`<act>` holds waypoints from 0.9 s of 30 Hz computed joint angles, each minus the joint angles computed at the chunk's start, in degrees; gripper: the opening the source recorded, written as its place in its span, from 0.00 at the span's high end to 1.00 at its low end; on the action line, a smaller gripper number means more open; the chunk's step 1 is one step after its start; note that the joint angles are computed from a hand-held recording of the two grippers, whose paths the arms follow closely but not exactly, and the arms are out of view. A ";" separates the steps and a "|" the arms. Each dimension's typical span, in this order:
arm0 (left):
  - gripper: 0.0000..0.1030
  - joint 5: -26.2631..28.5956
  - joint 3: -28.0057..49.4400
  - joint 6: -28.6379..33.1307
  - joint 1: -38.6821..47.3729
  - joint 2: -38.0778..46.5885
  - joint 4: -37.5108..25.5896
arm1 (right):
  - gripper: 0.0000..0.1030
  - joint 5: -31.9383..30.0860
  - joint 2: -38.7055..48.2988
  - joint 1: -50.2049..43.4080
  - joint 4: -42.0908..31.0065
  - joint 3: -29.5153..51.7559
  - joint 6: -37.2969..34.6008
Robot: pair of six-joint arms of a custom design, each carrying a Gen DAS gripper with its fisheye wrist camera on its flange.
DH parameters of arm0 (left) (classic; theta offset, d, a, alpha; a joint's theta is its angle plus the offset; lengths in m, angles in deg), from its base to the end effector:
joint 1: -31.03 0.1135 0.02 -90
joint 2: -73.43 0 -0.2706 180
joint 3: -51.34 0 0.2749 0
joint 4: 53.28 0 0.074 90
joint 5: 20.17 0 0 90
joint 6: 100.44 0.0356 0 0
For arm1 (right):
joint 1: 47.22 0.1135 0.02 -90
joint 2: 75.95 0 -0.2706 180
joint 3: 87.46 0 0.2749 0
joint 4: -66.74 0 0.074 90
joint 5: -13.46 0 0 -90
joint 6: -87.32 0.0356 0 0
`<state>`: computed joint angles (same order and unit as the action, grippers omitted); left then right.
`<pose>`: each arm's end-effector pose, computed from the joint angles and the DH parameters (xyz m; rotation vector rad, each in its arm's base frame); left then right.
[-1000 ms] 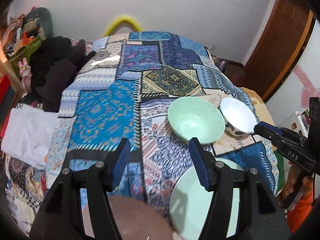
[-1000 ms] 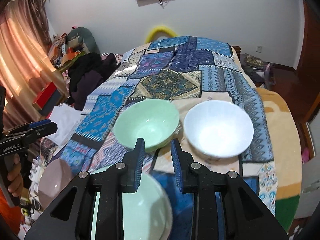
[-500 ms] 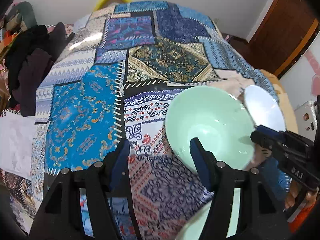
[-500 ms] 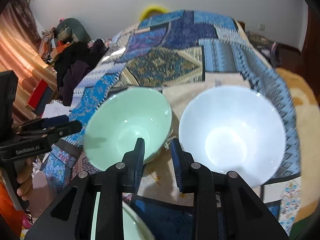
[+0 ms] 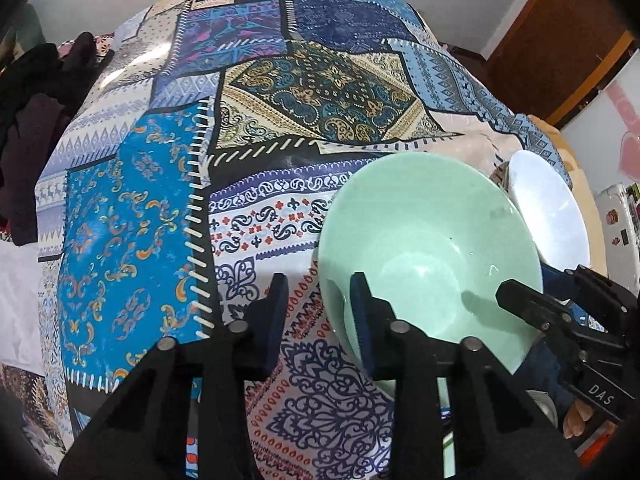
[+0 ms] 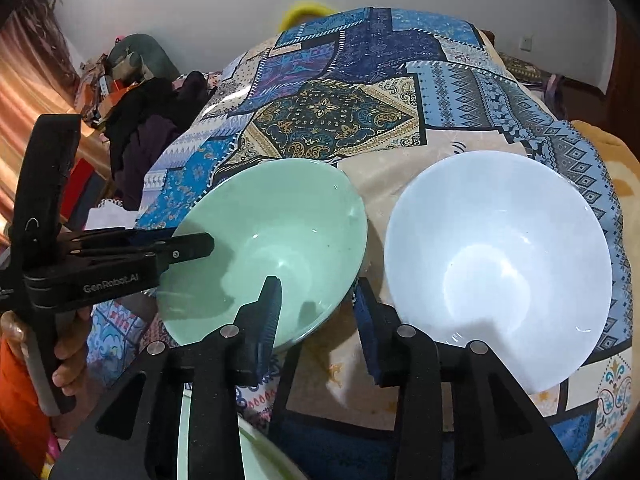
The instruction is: Organize plates and bowls
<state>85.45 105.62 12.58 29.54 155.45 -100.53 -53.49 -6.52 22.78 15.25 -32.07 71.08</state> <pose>0.2534 -0.0162 0.1489 0.6480 2.7433 -0.3104 0.0938 0.2168 0.2030 0.2007 2.6018 0.3720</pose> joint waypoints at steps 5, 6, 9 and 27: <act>0.81 1.91 -0.52 1.71 -0.43 0.47 -0.12 | 0.66 -1.29 0.78 -1.63 0.86 0.07 -1.74; 0.84 1.81 -0.54 1.88 -0.79 0.67 -0.28 | 0.66 -1.33 0.91 -1.77 1.05 0.06 -1.90; 0.84 -0.01 -1.98 1.20 -2.12 -0.67 1.27 | 0.66 -1.01 1.69 -1.86 0.92 0.59 -1.70; 0.84 1.03 -4.93 2.61 2.31 -13.04 -5.02 | 0.67 4.65 3.41 4.69 -4.72 6.27 1.06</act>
